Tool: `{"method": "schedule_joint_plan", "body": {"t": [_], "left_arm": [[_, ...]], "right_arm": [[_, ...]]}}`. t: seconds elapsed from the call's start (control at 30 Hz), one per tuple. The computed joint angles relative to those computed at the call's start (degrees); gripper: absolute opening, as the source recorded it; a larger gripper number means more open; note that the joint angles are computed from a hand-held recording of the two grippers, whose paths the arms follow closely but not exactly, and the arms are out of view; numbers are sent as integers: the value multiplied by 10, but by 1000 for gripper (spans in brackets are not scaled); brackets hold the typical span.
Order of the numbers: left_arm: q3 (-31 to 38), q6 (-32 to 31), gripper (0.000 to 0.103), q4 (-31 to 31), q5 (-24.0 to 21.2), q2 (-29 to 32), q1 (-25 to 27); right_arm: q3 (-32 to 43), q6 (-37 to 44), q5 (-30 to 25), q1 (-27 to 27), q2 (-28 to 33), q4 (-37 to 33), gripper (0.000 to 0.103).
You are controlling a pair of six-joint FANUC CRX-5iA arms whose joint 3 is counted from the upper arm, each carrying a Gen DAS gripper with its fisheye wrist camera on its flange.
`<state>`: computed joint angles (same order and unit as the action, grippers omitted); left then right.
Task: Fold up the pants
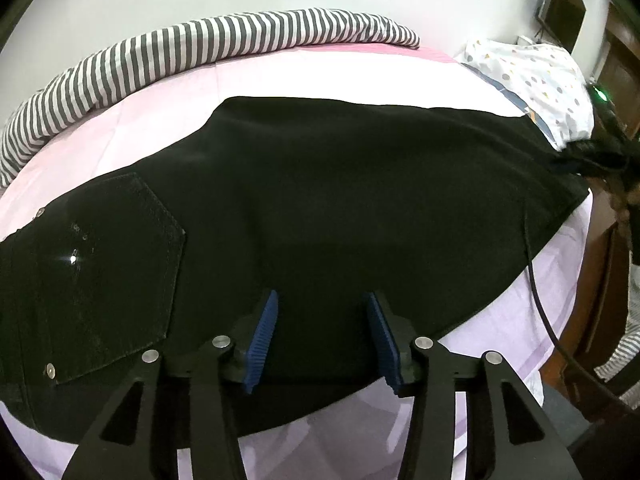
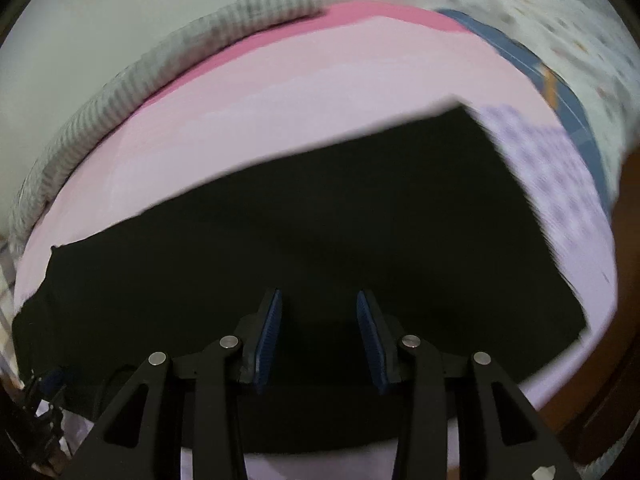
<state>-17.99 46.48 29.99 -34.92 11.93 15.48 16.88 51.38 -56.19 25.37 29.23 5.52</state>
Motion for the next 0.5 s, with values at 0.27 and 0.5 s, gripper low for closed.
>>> {"method": "schedule_joint_plan", "body": {"t": [0.27, 0.5], "left_arm": [[1, 1, 51, -8, -32, -10, 3], [10, -24, 51, 22, -43, -9, -12]], "right_arm": [[-148, -128, 28, -31, -106, 67, 40], [-224, -149, 123, -77, -177, -37, 45]]}}
